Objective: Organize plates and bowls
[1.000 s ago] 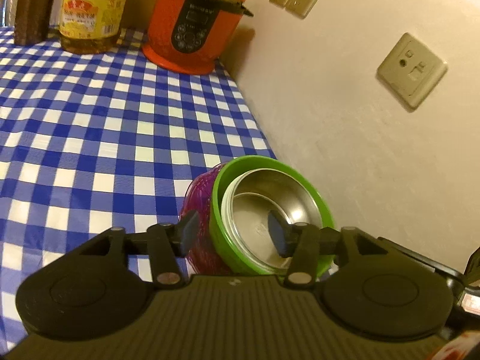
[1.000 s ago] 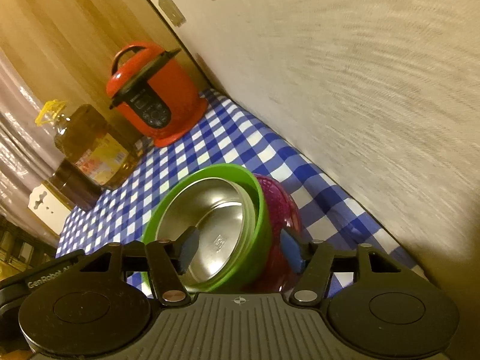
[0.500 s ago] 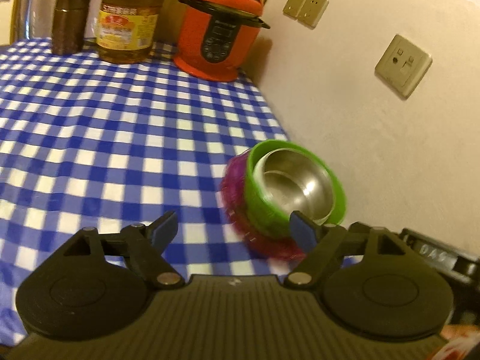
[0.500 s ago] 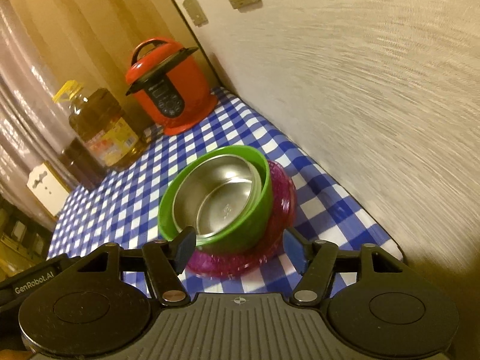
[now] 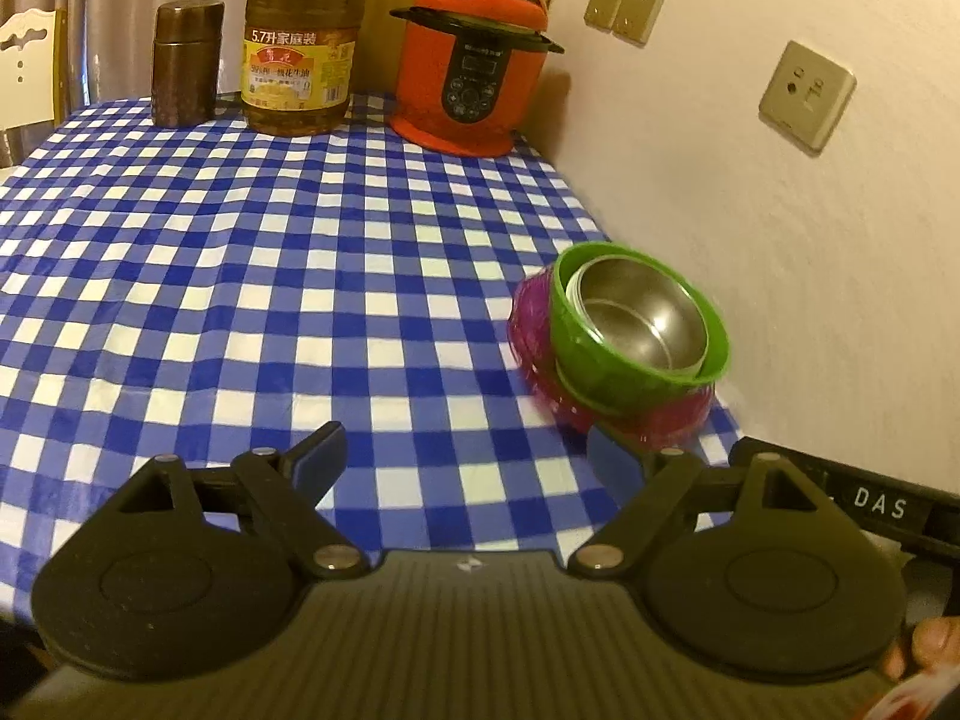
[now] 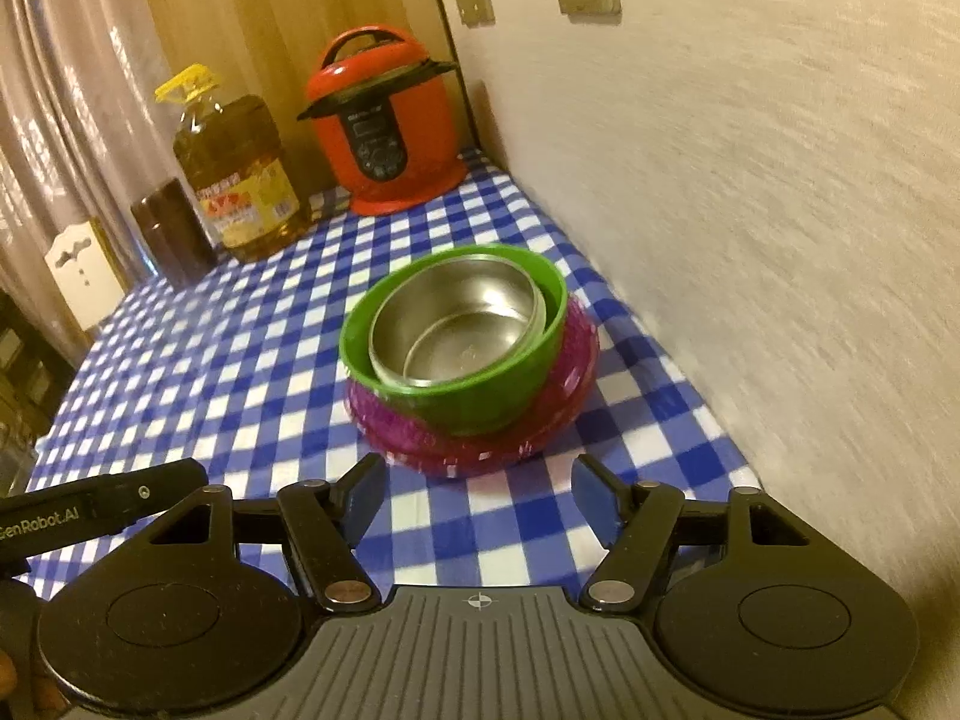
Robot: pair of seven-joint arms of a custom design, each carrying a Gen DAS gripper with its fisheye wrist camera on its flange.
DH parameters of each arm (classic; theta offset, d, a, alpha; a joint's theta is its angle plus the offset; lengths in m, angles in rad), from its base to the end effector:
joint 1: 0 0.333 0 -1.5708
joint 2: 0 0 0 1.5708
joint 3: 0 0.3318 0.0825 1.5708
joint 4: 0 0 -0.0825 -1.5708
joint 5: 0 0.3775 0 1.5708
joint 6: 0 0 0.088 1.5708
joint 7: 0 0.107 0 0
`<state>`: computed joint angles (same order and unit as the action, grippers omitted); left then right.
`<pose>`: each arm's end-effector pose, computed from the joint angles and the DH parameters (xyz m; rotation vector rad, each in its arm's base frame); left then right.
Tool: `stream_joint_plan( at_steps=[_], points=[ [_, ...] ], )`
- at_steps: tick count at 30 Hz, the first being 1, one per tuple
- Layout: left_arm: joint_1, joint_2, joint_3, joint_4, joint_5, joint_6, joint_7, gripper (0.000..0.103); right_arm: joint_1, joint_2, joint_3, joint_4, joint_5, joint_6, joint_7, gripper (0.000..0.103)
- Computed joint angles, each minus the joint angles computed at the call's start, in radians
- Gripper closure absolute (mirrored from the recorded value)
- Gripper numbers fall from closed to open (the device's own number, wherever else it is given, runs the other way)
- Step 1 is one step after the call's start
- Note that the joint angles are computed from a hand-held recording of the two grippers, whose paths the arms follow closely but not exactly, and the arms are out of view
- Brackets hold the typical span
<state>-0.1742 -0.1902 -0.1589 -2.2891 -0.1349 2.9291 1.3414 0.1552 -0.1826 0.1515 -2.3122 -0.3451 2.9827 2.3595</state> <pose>0.4968 -0.1681 0.5466 -1.8416 1.8318 -1.0338 0.4887 0.1841 0.5347 -1.5163 1.7723 -0.5130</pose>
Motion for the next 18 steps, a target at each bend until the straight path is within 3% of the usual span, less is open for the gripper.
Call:
stream_joint_plan(
  at_steps=[8,18],
  points=[
    [0.0,-0.059,-0.003,-0.046,0.012,-0.05,-0.012,0.018,0.063,-0.045,-0.026,-0.04,0.119,-0.026,-0.111,0.034],
    [-0.002,-0.11,-0.013,-0.088,0.025,-0.108,-0.038,0.018,0.072,-0.096,-0.006,-0.073,0.161,-0.06,-0.157,0.034]
  ],
)
